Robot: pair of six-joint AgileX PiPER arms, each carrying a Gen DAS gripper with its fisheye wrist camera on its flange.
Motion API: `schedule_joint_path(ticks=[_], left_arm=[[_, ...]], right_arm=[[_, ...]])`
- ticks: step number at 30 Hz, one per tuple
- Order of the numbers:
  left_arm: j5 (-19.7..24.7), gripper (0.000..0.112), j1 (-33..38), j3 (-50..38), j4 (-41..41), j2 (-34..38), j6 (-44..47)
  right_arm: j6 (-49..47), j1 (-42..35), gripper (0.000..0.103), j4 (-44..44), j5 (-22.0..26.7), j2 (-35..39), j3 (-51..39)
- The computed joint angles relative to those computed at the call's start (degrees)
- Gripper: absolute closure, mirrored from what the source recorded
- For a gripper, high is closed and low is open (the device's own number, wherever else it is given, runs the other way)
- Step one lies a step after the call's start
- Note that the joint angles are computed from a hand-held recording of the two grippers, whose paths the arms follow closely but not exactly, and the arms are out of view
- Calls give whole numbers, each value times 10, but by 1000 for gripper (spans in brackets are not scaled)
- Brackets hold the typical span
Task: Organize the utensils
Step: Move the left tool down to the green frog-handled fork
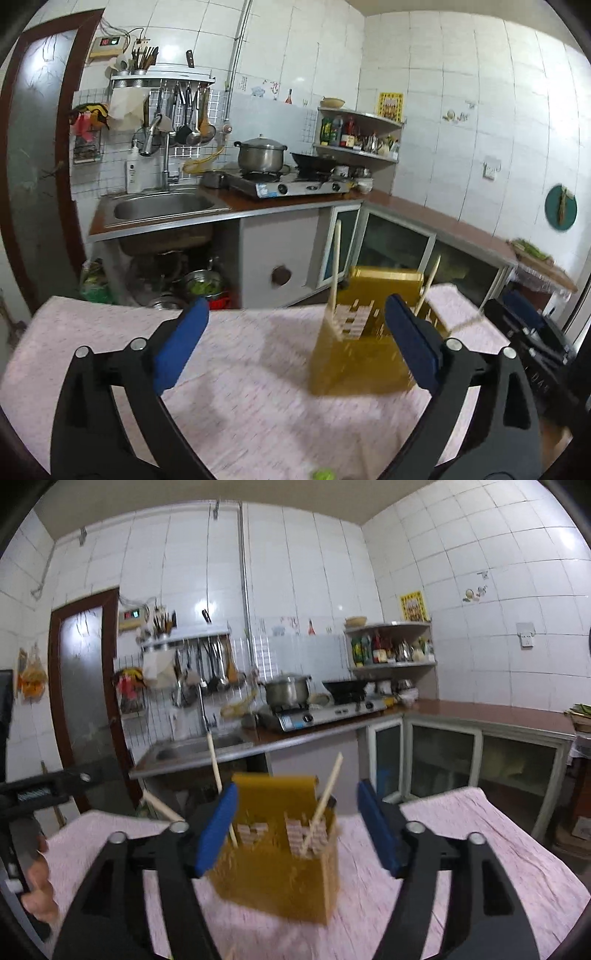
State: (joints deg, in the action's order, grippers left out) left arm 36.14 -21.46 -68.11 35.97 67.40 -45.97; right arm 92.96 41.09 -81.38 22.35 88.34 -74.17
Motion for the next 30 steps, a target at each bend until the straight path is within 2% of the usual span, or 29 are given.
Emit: schedule_joint_path(ticks=[3, 5, 9, 12, 18, 21, 22, 24, 28, 30], left_arm=[[30, 14, -21, 43, 12, -46, -6], [52, 14, -37, 70, 26, -70, -23], [74, 14, -41, 114, -14, -101, -7], [111, 14, -66, 141, 1, -100, -42], [119, 15, -44, 166, -123, -57, 40], [117, 20, -48, 179, -152, -44, 57], [116, 23, -56, 185, -148, -45, 50], [119, 27, -72, 194, -136, -47, 33], [118, 37, -99, 215, -133, -49, 6], [120, 43, -98, 208, -144, -39, 18]], right_arm=[[-4, 22, 21, 21, 38, -27, 39], [-21, 34, 19, 49, 58, -38, 50], [-83, 56, 15, 140, 108, -42, 63], [-148, 59, 15, 222, 129, -29, 62], [-337, 40, 16, 445, 146, 26, 39], [-339, 38, 17, 469, 144, 34, 49], [-341, 34, 17, 483, 133, 33, 56], [-356, 28, 29, 509, 127, 32, 63], [-384, 27, 40, 548, 123, 45, 54], [-396, 27, 51, 562, 123, 49, 48]])
